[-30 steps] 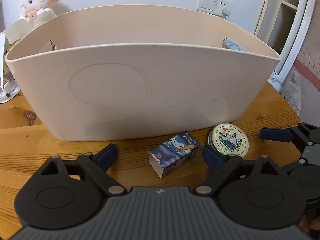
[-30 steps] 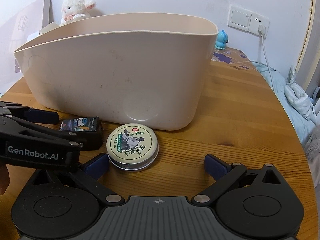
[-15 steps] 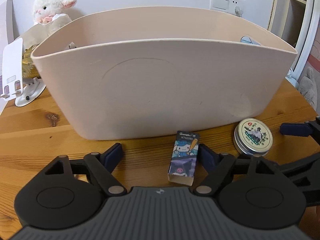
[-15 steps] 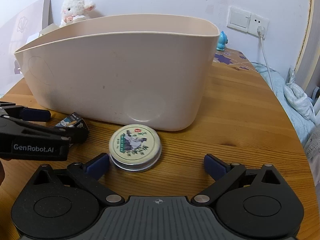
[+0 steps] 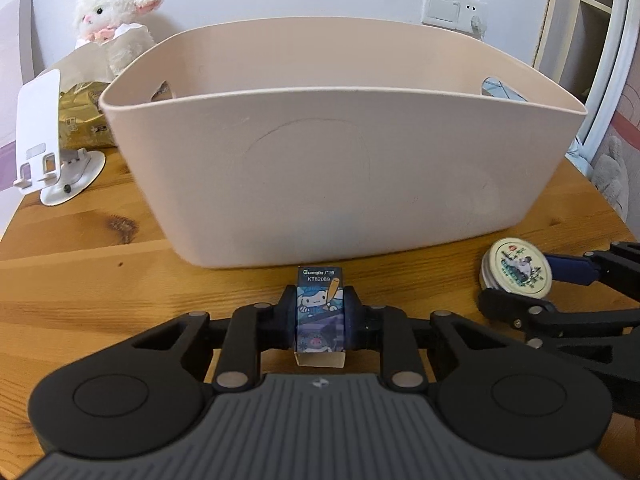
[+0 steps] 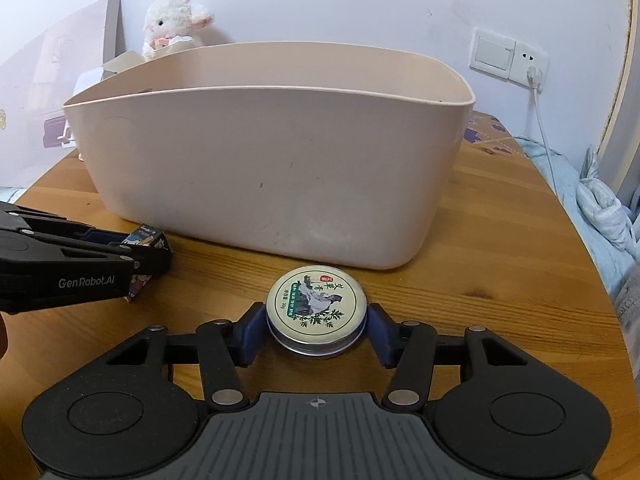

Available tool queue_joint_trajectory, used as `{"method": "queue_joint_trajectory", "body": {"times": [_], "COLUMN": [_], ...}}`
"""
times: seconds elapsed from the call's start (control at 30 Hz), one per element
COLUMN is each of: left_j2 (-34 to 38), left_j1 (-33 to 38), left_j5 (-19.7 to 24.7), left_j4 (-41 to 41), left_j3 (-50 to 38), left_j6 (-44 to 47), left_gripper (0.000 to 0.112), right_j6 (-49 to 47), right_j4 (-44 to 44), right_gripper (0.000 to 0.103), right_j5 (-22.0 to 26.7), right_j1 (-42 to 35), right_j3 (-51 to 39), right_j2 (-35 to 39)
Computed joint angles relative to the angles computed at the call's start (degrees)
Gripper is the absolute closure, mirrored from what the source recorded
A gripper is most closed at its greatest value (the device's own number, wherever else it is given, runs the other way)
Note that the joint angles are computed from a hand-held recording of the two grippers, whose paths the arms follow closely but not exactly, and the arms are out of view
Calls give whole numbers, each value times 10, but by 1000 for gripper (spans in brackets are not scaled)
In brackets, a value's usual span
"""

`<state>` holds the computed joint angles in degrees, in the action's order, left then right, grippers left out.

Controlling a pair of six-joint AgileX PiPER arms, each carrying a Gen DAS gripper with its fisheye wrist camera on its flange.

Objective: Organize objects
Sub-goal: 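Close left tool on small purple box while right tool grasps round tin, then carry purple box and tin over the bin and open both tools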

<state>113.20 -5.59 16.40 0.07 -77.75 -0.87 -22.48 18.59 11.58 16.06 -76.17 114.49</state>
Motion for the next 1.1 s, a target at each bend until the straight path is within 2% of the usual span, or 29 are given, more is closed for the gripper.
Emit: {"method": "queue_joint_trajectory", "body": {"times": [0.23, 0.37, 0.53, 0.67, 0.9, 1.03, 1.1], "left_j2": [-37, -76, -106, -135, -158, -154, -145], "left_j1": [19, 24, 43, 45, 51, 53, 53], "left_j5": [-1, -15, -20, -27, -25, -16, -13], "left_j4": [-51, -70, -128, -134, -163, -158, -134], "left_j3": [32, 67, 79, 95, 77, 42, 19], "left_j6": [57, 80, 150, 159, 197, 192, 172], "left_gripper": [87, 87, 87, 87, 87, 87, 87], "right_j6": [-6, -16, -30, -68, -122, -102, -61], "right_j4": [12, 24, 40, 80, 141, 121, 80], "right_gripper": [52, 52, 52, 52, 52, 52, 52], "right_j5": [-9, -18, -28, -36, -50, -53, -53], "right_j1": [0, 0, 1, -1, -7, -9, -9], "right_j3": [39, 60, 80, 91, 82, 52, 32], "right_j2": [-52, -84, -121, -149, -180, -176, -168]}}
